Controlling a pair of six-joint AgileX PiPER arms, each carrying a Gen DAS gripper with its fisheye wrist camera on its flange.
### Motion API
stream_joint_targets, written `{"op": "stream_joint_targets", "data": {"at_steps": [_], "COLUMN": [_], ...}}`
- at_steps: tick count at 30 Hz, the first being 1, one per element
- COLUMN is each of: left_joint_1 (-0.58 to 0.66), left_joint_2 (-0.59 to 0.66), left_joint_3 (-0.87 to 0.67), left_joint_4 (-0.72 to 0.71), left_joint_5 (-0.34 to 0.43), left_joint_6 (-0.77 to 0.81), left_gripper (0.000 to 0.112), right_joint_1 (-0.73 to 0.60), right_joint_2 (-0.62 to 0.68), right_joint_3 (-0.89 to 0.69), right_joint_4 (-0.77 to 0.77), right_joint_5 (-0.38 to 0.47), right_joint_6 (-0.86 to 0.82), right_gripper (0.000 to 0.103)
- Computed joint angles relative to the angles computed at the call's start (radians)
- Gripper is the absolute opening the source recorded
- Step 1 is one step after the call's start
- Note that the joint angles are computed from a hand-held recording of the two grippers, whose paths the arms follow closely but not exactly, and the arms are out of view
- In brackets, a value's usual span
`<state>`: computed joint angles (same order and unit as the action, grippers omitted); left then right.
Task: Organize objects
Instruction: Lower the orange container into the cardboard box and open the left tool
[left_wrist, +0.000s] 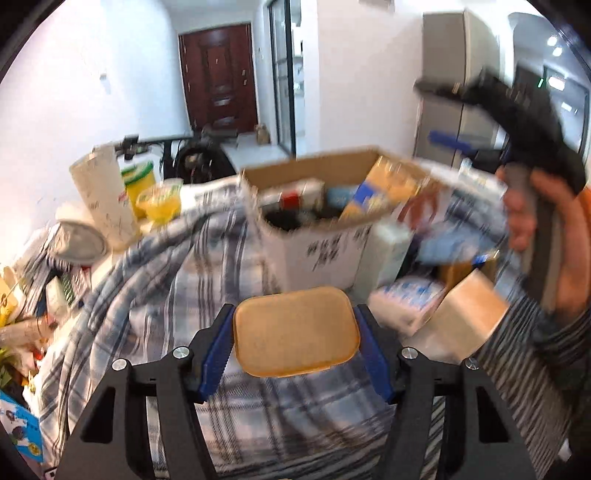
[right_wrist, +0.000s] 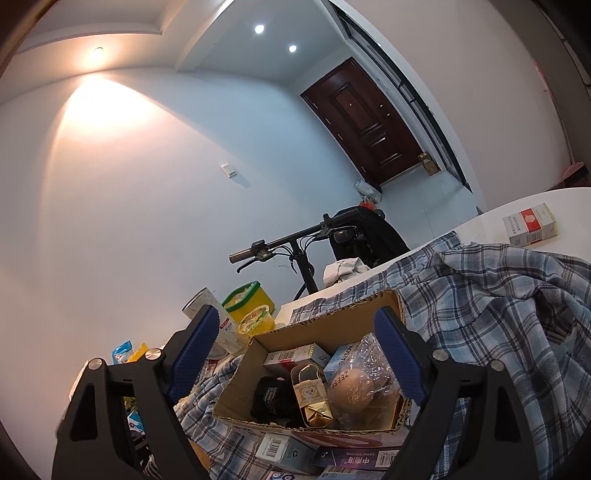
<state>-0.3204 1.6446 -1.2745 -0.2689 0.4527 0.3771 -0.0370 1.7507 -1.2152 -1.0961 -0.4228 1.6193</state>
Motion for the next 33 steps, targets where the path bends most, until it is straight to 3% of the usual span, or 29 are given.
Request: {"op": "stream_joint_targets", "data": {"at_steps": [3, 7, 12, 15, 17, 19, 22, 26, 28, 31, 33], "left_joint_1": [-0.025, -0.035, -0.088, -0.090, -0.105, -0.111, -0.104, -0.138, -0.132, -0.134, -0.120], "left_joint_2": [-0.019, 0.017, 0.130, 0.279, 0.393, 0.476, 0.472, 0.432, 0.422, 0.421, 0.432], "left_joint_3": [-0.020, -0.141, -0.311, -0.514, -0.672, -0.789, -0.713, -0.613, -0.592, -0.582, -0.598], "left_joint_4": [0.025, -0.014, 0.251, 0.260, 0.379, 0.411, 0.316, 0.471, 0.404, 0.465, 0.417], "left_joint_5": [-0.053, -0.045, -0.102, -0.030, 0.052, 0.131, 0.043, -0.017, -0.028, -0.040, -0.032], "left_joint_6": [-0.056, -0.079, -0.379, -0.386, -0.481, -0.517, -0.458, -0.535, -0.477, -0.536, -0.503], "left_gripper": [0.066, 0.066, 0.066, 0.066, 0.066, 0.066, 0.066, 0.066, 0.066, 0.066, 0.066], "right_joint_1": [-0.001, -0.005, -0.008, -0.009, -0.010, -0.016, -0.026, -0.027, -0.011, 0.016, 0.023], "right_joint_2": [0.004, 0.006, 0.008, 0.006, 0.005, 0.000, -0.005, 0.001, 0.005, 0.003, 0.007], "right_joint_3": [-0.002, -0.002, -0.008, -0.008, -0.006, 0.009, 0.016, 0.009, -0.008, -0.020, -0.028], "right_joint_4": [-0.002, -0.011, -0.047, -0.049, -0.046, -0.003, 0.006, -0.022, -0.082, -0.105, -0.144], "right_joint_5": [0.000, -0.004, -0.004, 0.000, 0.008, 0.001, -0.007, -0.004, 0.031, 0.084, 0.099], "right_joint_6": [0.001, 0.016, 0.051, 0.058, 0.066, 0.039, 0.040, 0.081, 0.124, 0.118, 0.150], "right_gripper": [0.085, 0.086, 0.086, 0.087, 0.100, 0.100, 0.100, 0.100, 0.100, 0.100, 0.100]}}
